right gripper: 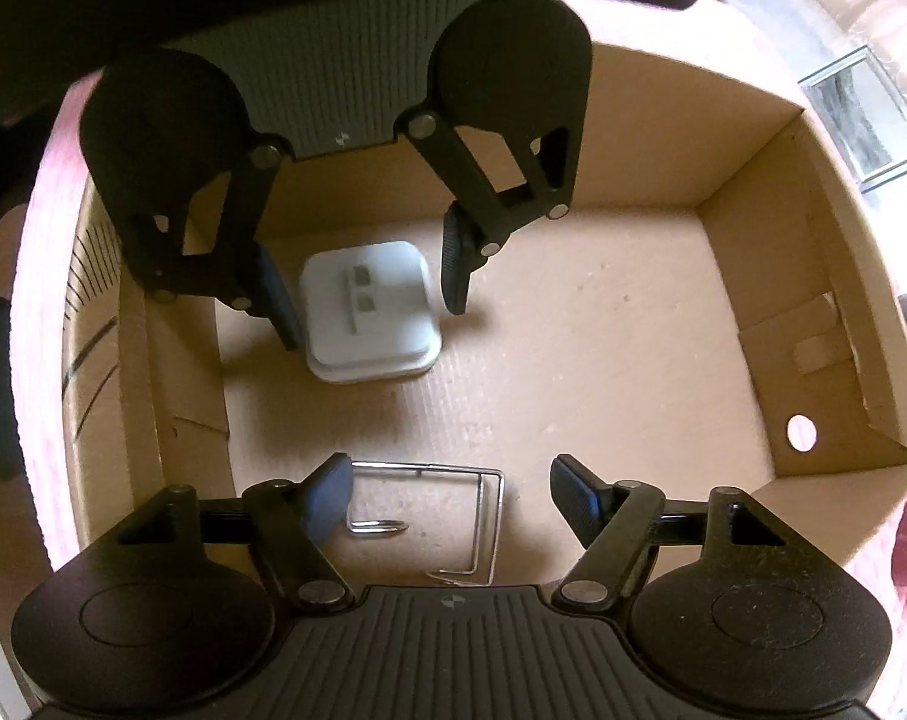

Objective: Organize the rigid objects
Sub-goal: 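Open both tools to drop the adapter and wire stand in the box, then move both tools back toward the remaining items on the bed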

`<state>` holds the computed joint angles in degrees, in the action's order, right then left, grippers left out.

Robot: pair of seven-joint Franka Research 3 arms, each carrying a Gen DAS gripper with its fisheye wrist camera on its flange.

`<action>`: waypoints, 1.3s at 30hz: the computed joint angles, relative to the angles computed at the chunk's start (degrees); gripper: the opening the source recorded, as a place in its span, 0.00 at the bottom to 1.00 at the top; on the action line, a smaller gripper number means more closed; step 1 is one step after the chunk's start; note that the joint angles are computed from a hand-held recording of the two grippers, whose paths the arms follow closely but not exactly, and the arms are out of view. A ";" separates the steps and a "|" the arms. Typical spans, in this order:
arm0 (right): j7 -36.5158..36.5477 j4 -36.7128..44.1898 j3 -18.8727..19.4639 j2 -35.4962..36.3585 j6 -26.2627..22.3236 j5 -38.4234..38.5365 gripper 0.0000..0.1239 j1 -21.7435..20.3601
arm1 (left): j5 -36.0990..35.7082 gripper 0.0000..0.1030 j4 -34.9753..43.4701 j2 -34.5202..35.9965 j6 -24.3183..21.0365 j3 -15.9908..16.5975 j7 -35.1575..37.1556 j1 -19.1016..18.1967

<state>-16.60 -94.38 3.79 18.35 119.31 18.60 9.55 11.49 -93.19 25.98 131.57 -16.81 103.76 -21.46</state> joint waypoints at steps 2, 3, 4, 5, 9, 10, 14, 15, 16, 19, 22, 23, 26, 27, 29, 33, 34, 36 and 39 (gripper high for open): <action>-0.83 -1.95 0.08 -0.37 1.86 1.20 0.56 -0.40 | -0.26 0.59 -0.83 -0.63 1.19 0.00 -0.55 0.20; -1.15 -3.90 0.26 -1.21 3.31 1.95 0.56 -0.40 | -0.41 0.59 -1.54 -1.19 2.24 -0.01 -0.91 0.36; -1.38 -4.15 0.32 -1.77 3.39 2.73 0.56 -0.63 | -0.45 0.59 -2.28 -1.78 3.37 -0.02 -1.25 0.48; -1.77 -5.36 0.40 -2.60 4.05 3.76 0.56 -0.83 | -0.54 0.59 -3.23 -2.62 4.74 -0.04 -1.68 0.65; -3.80 -7.67 0.47 -3.61 6.09 8.44 0.56 -2.04 | -0.50 0.59 -8.53 -7.68 11.15 0.22 -4.83 1.29; -4.45 -8.50 0.47 -4.30 6.68 9.83 0.56 -2.34 | -0.29 0.59 -10.42 -9.47 13.10 0.31 -5.81 1.45; -6.17 -12.26 0.00 -9.18 6.88 16.45 0.56 -3.40 | 2.15 0.59 -18.89 -17.47 21.73 1.27 -12.85 1.62; -6.80 -13.65 -0.21 -10.70 7.32 18.39 0.56 -3.51 | 3.67 0.60 -21.03 -19.49 23.61 1.63 -15.57 1.50; -7.41 -15.14 -0.48 -12.43 7.59 20.58 0.56 -3.59 | 5.91 0.60 -23.20 -21.66 25.61 2.09 -19.21 1.40; -8.88 -19.78 -1.74 -18.12 7.46 28.46 0.56 -3.36 | 12.99 0.62 -29.95 -28.53 30.71 2.30 -31.03 2.24; -9.50 -24.85 -3.46 -23.85 7.03 36.16 0.56 -2.24 | 23.02 0.63 -35.69 -35.60 33.67 0.21 -45.68 5.57; -9.91 -26.87 -4.10 -26.06 6.72 38.72 0.56 -1.73 | 25.48 0.64 -36.34 -37.46 33.13 -1.20 -49.82 6.64; -10.58 -33.18 -5.83 -32.62 6.14 45.24 0.56 0.25 | 33.00 0.70 -41.47 -45.64 31.85 -5.38 -62.94 10.54; -10.21 -34.69 -6.34 -34.22 5.90 46.66 0.56 0.89 | 34.10 0.70 -43.26 -48.43 31.03 -6.56 -66.25 11.29; -8.05 -38.46 -6.87 -38.02 5.99 49.47 0.56 2.19 | 34.58 0.74 -46.88 -54.02 29.09 -8.10 -71.03 11.81; -2.73 -45.21 -7.28 -45.31 7.78 54.53 0.56 4.94 | 33.26 0.77 -53.28 -64.32 24.21 -10.96 -79.99 11.58; -0.98 -47.25 -7.11 -47.25 8.60 55.92 0.56 5.64 | 33.08 0.78 -54.34 -66.04 23.01 -11.89 -82.34 11.94; 2.15 -50.21 -6.52 -50.68 10.74 58.10 0.56 7.02 | 32.67 0.80 -57.00 -70.34 20.00 -13.65 -87.25 11.97; 4.54 -54.33 -5.43 -54.58 14.13 59.71 0.57 9.27 | 30.78 0.82 -60.78 -76.54 12.68 -15.78 -93.08 9.87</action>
<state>-12.06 -148.71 -1.63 -36.23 133.44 78.31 18.82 42.27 -153.97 -50.55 144.25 -32.59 10.69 -11.59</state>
